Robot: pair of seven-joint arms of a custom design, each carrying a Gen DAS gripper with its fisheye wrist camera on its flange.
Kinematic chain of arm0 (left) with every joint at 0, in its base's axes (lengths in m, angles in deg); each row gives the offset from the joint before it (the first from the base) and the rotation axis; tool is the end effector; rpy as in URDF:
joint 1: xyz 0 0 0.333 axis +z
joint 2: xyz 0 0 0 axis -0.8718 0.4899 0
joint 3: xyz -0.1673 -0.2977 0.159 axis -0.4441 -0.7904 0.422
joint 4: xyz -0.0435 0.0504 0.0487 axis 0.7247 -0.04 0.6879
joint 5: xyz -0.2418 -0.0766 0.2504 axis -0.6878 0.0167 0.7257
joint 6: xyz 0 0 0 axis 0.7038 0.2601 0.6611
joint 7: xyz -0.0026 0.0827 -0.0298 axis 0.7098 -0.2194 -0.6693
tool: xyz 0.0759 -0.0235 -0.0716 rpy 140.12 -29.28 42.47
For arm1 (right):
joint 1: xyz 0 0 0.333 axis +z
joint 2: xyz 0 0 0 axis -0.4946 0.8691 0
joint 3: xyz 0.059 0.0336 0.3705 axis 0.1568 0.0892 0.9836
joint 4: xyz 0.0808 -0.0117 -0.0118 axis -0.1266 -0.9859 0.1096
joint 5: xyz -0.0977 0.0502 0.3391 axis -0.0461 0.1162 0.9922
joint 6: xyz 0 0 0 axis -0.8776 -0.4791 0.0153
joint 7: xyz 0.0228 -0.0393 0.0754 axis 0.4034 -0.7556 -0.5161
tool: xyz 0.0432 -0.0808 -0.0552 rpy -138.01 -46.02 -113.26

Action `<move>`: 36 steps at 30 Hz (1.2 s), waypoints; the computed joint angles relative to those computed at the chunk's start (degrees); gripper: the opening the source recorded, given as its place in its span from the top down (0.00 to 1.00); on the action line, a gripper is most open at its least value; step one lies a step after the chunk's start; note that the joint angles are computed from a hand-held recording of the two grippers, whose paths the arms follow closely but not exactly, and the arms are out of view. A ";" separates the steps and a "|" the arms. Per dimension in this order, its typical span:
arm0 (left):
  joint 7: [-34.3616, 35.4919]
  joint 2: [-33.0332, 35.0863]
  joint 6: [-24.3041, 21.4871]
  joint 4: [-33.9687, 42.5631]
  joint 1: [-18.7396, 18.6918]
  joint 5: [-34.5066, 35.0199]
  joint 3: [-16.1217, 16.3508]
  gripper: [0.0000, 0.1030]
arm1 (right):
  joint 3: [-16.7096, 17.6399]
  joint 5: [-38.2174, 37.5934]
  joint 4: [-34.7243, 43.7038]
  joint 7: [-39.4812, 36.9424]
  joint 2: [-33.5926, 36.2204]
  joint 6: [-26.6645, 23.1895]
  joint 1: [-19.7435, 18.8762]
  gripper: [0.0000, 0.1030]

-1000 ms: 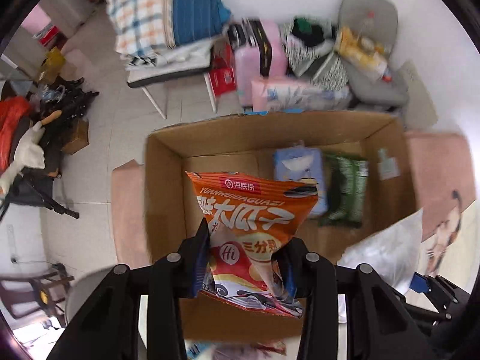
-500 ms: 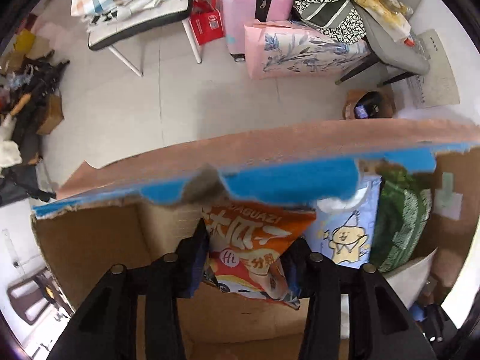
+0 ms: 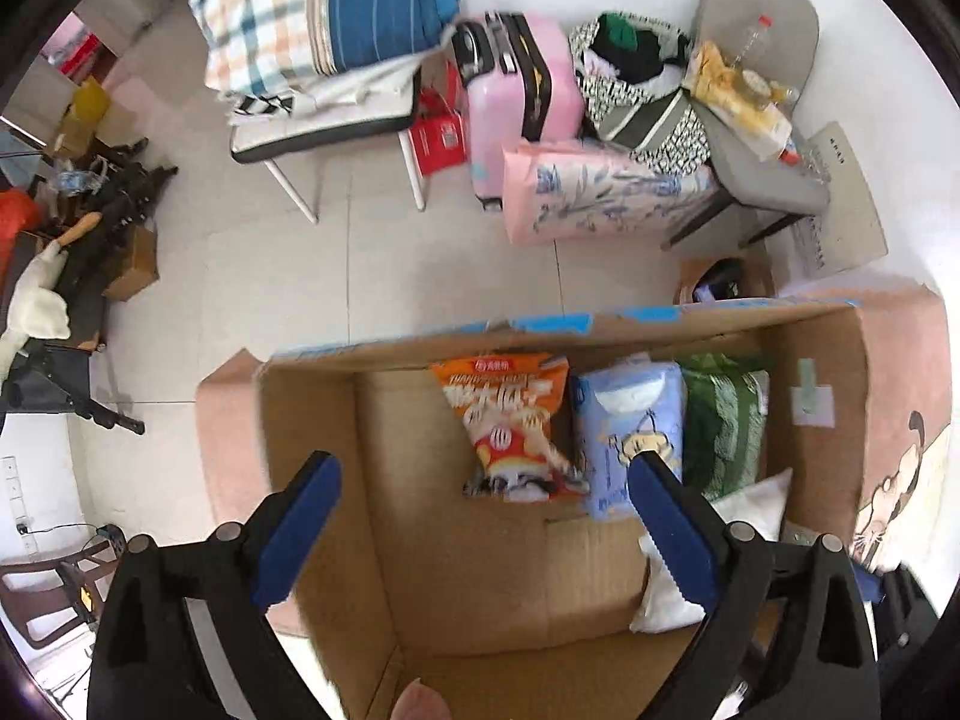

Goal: Organize soft objects
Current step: 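Lower both bags into the box and open both tools, then grasp the grey cloth with the left tool while the right tool grasps the red candy bag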

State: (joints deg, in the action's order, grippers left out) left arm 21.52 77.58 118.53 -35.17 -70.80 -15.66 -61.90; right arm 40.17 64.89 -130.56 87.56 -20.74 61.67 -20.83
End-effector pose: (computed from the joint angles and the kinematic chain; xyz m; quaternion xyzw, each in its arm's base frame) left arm 0.5742 -0.2202 0.6026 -0.5548 0.8304 -0.0466 0.0203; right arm 0.4538 0.1067 0.5888 -0.5442 0.8337 0.0585 0.0730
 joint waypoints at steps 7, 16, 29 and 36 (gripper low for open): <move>-2.15 -15.97 11.47 -16.02 0.62 2.70 1.04 0.05 | 1.52 -2.58 -0.80 0.00 -6.54 -0.58 0.31 0.00; 1.95 -37.71 16.28 -42.33 0.39 9.06 4.68 0.05 | 6.84 3.40 -14.85 1.35 -19.63 5.41 4.03 0.00; 4.55 -45.44 20.58 -61.68 1.19 20.53 6.59 0.13 | 9.77 15.71 -23.63 5.46 -7.44 18.70 12.82 0.20; 15.89 -48.94 22.57 -64.72 -4.46 17.10 7.68 0.13 | 8.55 10.60 -23.54 2.84 -7.88 13.66 15.18 0.50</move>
State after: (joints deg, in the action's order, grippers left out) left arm 37.41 28.64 141.10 -99.89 -75.27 1.44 -54.22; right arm 48.72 75.49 -154.11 90.40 -28.62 75.33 -5.65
